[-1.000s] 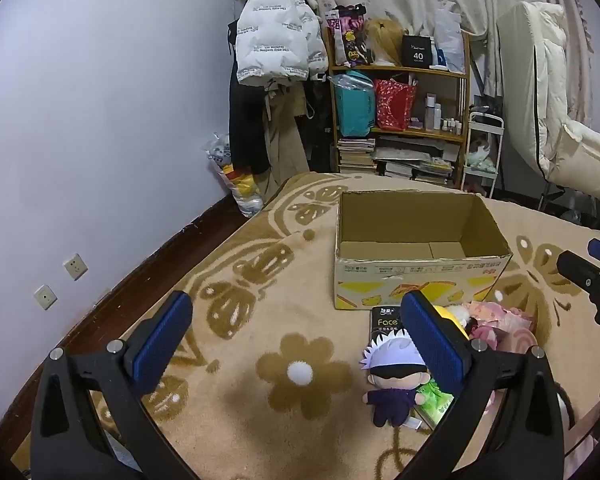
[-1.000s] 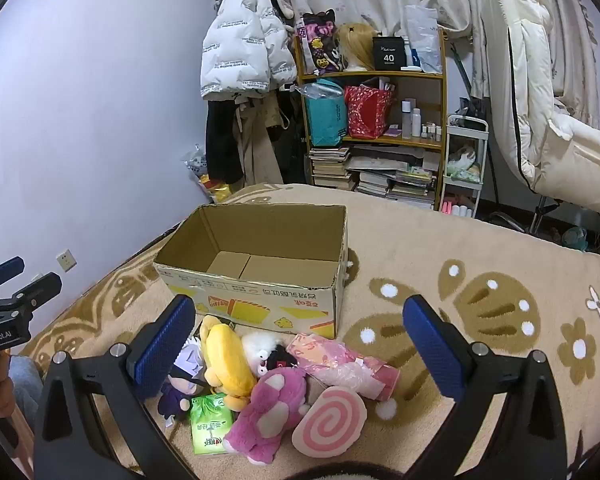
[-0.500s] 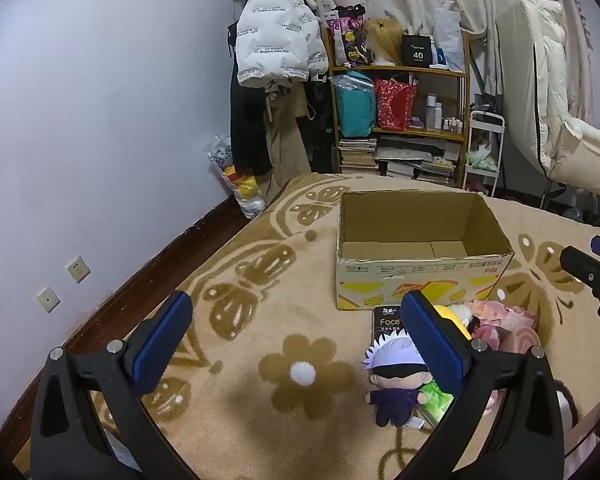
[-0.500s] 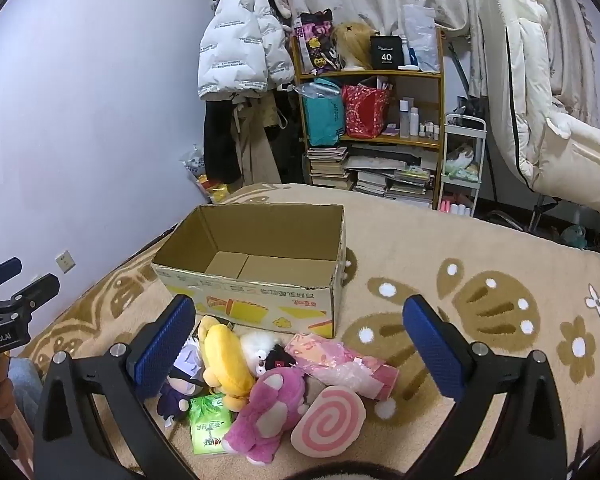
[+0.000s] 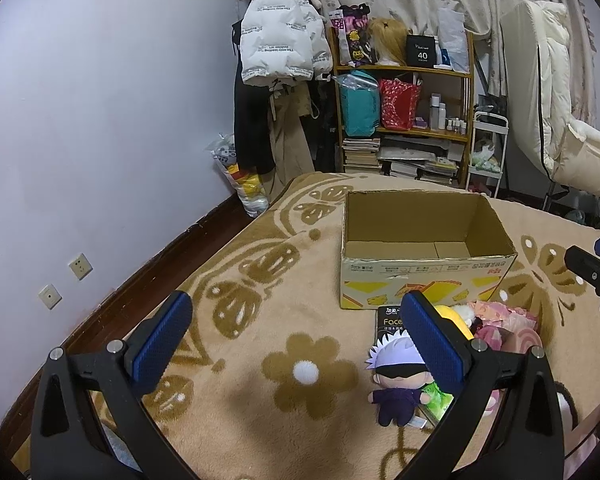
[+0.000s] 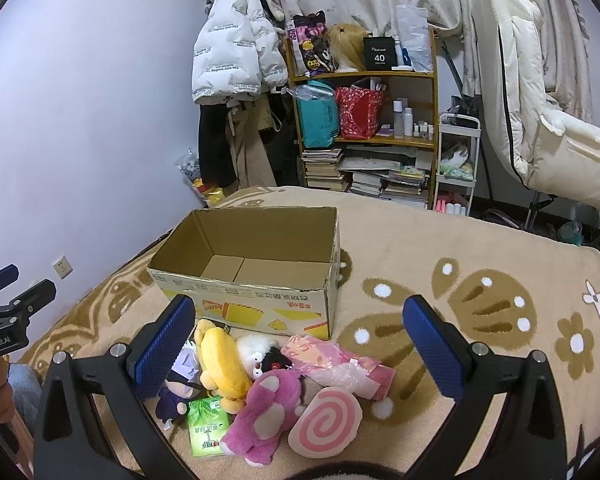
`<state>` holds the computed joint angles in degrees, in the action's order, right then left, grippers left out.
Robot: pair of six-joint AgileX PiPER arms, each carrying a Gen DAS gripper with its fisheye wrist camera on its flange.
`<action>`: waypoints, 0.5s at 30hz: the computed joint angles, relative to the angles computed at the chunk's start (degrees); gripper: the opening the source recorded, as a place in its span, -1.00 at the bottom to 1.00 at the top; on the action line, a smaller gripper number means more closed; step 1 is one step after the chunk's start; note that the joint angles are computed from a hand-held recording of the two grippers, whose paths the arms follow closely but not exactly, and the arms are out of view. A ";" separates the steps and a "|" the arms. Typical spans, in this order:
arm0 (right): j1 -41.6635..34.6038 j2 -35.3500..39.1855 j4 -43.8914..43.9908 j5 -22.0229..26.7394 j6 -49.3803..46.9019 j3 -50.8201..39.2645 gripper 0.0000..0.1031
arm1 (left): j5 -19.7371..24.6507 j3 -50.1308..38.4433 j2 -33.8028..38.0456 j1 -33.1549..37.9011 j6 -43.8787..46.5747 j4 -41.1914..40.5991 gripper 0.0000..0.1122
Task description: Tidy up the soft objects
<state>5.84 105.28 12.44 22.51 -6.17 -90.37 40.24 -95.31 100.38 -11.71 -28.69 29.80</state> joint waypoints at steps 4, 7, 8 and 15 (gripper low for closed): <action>0.08 0.06 -0.32 0.20 0.37 0.12 1.00 | -0.16 0.27 -0.07 -0.03 -0.85 0.54 0.83; 0.12 0.19 -0.33 0.12 0.38 0.09 1.00 | 0.09 0.15 0.02 0.00 -1.00 0.55 0.83; 0.08 0.26 -0.20 0.11 0.30 0.00 1.00 | 0.16 0.16 0.00 -0.02 -1.03 0.51 0.83; 0.10 0.29 -0.35 0.21 0.46 -0.05 1.00 | 0.05 0.39 0.00 -0.07 -1.22 0.69 0.83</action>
<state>5.93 105.57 12.09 22.72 -5.71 -90.42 40.28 -94.91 100.38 -11.78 -29.92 30.49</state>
